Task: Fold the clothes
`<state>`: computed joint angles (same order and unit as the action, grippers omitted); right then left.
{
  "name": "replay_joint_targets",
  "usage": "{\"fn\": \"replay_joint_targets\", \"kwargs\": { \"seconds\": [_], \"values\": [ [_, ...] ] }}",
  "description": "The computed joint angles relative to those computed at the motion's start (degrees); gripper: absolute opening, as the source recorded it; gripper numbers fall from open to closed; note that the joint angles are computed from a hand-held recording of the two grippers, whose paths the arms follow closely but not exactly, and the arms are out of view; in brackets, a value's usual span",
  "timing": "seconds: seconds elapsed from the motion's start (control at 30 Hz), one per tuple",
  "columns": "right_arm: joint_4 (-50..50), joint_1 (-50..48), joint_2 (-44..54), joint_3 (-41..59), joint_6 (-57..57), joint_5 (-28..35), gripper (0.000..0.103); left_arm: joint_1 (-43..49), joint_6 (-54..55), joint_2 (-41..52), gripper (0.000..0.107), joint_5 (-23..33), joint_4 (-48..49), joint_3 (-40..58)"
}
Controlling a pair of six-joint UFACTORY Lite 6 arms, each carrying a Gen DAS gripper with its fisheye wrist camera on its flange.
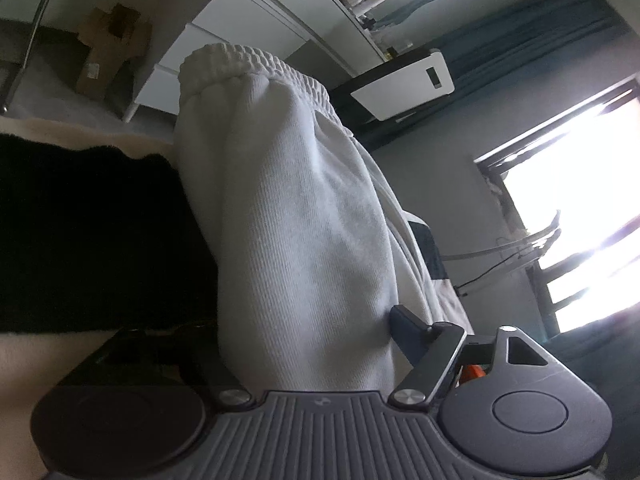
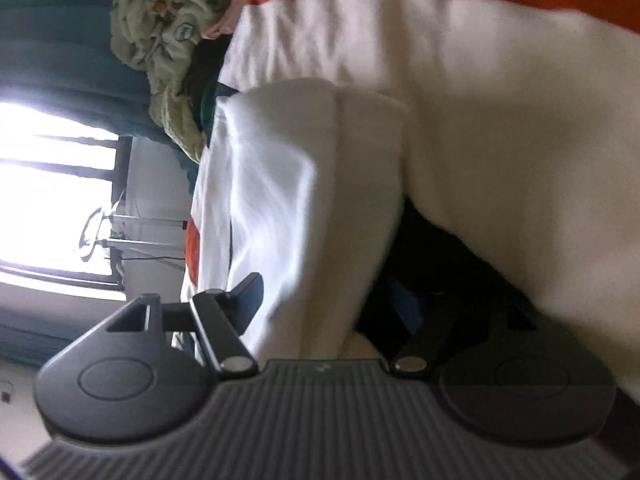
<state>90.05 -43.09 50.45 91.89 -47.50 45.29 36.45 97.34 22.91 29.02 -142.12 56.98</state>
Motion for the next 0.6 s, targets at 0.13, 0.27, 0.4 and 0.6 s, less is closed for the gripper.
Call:
{"fn": "replay_joint_targets", "kwargs": {
  "seconds": [0.13, 0.27, 0.4, 0.6],
  "values": [
    [0.1, 1.2, 1.9, 4.2, -2.9, -5.1, 0.032, -1.0, 1.9, -1.1, 0.049, -1.4, -2.5, -0.4],
    [5.0, 1.7, 0.7, 3.8, -8.6, -7.8, 0.011, -0.9, 4.2, -3.8, 0.014, 1.5, -3.7, -4.3],
    [11.3, -1.6, -7.5, -4.9, -14.2, -3.2, 0.01, -0.5, 6.9, -10.2, 0.008, 2.8, -5.1, -9.8],
    [10.3, -9.2, -16.3, -14.2, -11.3, 1.2, 0.01, 6.5, -10.6, -17.9, 0.007, 7.5, 14.0, -16.2]
  ]
}}
